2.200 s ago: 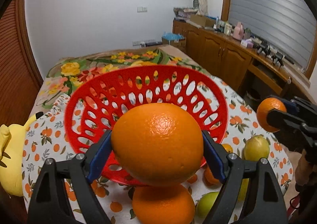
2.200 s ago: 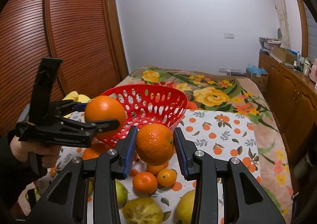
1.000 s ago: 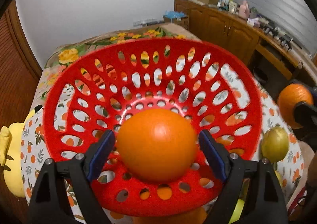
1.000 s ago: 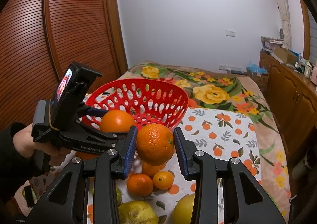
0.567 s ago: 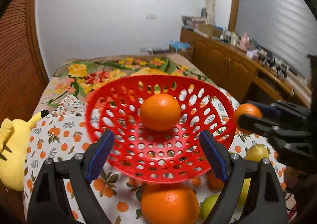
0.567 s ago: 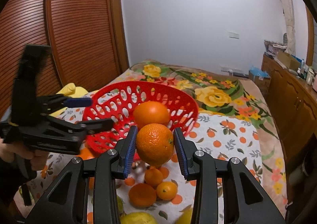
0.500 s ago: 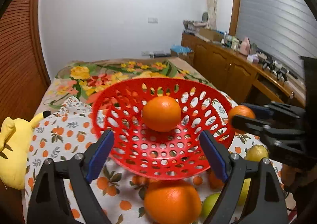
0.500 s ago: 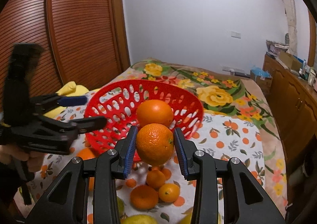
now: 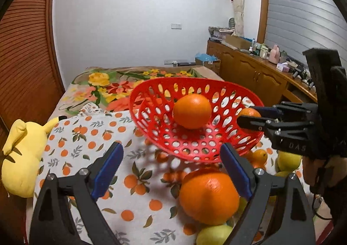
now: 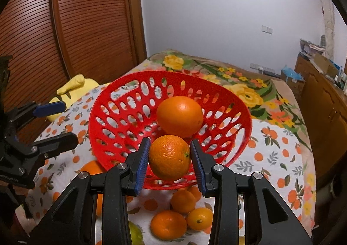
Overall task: Organize fruits
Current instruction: 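Lower the tangerine into the red basket and open the right gripper, then grasp a pale green apple with the left gripper while the right gripper grasps the rough green citrus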
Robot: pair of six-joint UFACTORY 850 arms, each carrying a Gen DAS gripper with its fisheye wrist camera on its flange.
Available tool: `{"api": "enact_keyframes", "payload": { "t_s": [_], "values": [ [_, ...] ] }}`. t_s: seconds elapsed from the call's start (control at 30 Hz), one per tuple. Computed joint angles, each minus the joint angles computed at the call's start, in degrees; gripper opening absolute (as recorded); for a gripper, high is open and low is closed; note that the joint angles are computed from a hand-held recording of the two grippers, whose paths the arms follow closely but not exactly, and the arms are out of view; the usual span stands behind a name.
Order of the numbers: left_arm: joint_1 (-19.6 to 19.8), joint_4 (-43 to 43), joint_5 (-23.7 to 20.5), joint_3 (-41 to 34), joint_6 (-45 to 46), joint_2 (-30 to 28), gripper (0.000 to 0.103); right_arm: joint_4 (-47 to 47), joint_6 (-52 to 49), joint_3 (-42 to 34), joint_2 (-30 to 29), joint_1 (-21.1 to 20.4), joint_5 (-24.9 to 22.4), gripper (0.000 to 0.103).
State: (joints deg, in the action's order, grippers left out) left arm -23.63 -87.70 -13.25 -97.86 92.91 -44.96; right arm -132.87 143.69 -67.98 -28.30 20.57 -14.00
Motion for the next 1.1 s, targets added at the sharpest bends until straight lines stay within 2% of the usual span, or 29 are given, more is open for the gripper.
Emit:
{"api": "enact_keyframes", "payload": {
  "t_s": [0.17, 0.37, 0.67, 0.87, 0.97, 1.1],
  "values": [
    [-0.3, -3.2, 1.3, 1.8, 3.2, 0.9, 0.091, 0.9, -0.9, -0.3, -0.3, 0.1, 0.1, 0.038],
    [-0.3, -11.8, 1.1, 4.8, 11.2, 2.4, 0.091, 3.4, -2.6, -0.7, -0.9, 0.1, 0.5, 0.038],
    [-0.5, -20.1, 0.6, 7.3, 18.6, 3.6, 0.091, -2.3, 3.7, 0.8, 0.3, 0.0, -0.4, 0.043],
    [-1.0, -19.4, 0.7, 8.9, 19.2, 4.7, 0.091, -10.2, 12.9, 5.5, 4.3, 0.5, -3.2, 0.044],
    [-1.2, -16.1, -0.2, 9.7, 16.1, 5.1, 0.091, -11.0, 14.2, 8.9, 6.9, 1.4, -5.4, 0.05],
    [-1.6, -18.9, -0.7, 11.3, 18.7, 6.1, 0.091, -12.7, 17.0, 13.1, 9.6, 2.4, -7.5, 0.052]
  ]
}}
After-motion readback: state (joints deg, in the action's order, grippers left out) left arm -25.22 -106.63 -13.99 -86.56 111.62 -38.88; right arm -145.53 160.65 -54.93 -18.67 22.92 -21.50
